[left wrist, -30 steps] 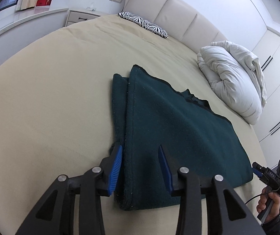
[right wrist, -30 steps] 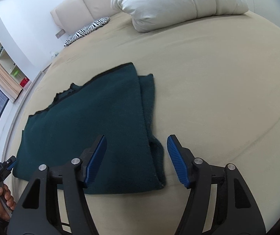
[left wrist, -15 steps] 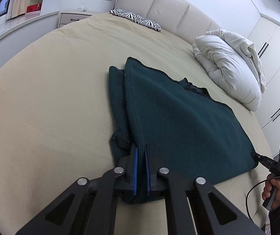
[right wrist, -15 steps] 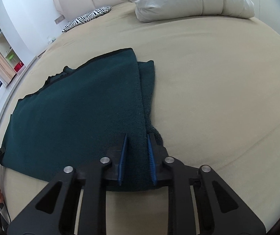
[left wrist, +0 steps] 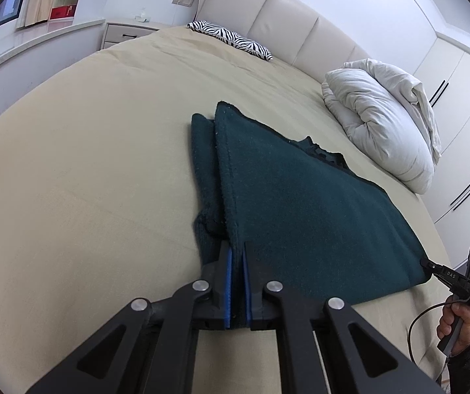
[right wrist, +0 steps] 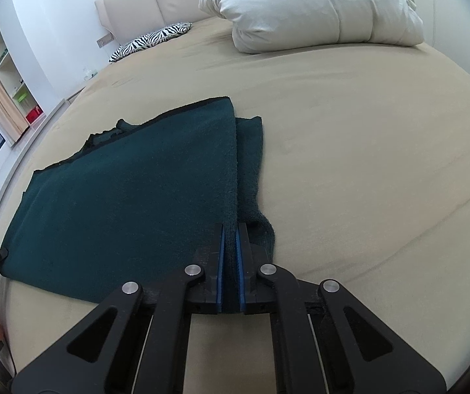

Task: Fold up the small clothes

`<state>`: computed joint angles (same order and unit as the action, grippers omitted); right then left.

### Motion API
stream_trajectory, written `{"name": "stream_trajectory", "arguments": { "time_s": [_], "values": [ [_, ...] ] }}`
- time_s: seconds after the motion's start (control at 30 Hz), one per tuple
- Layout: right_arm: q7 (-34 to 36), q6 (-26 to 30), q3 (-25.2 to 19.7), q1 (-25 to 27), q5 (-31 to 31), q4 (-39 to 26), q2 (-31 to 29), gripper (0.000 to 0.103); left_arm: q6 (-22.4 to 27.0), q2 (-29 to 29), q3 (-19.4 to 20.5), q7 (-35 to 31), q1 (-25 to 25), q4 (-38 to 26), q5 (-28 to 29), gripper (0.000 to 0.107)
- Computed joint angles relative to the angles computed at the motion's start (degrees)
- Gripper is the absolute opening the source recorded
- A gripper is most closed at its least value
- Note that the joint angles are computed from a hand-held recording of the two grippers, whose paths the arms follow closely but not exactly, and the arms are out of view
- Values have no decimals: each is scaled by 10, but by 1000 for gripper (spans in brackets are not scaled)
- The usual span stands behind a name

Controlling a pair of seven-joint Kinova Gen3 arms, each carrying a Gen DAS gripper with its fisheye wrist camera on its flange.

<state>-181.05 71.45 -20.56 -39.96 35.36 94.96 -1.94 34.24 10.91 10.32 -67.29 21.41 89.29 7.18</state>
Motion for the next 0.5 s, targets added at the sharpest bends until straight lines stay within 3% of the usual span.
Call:
{"name": "stream_trajectory", "arguments": {
  "time_s": [0.5],
  "values": [
    [-12,-21,-9,12,-26,33,-13,5,7,-4,5,-27,-16,21,37,6]
  ]
}}
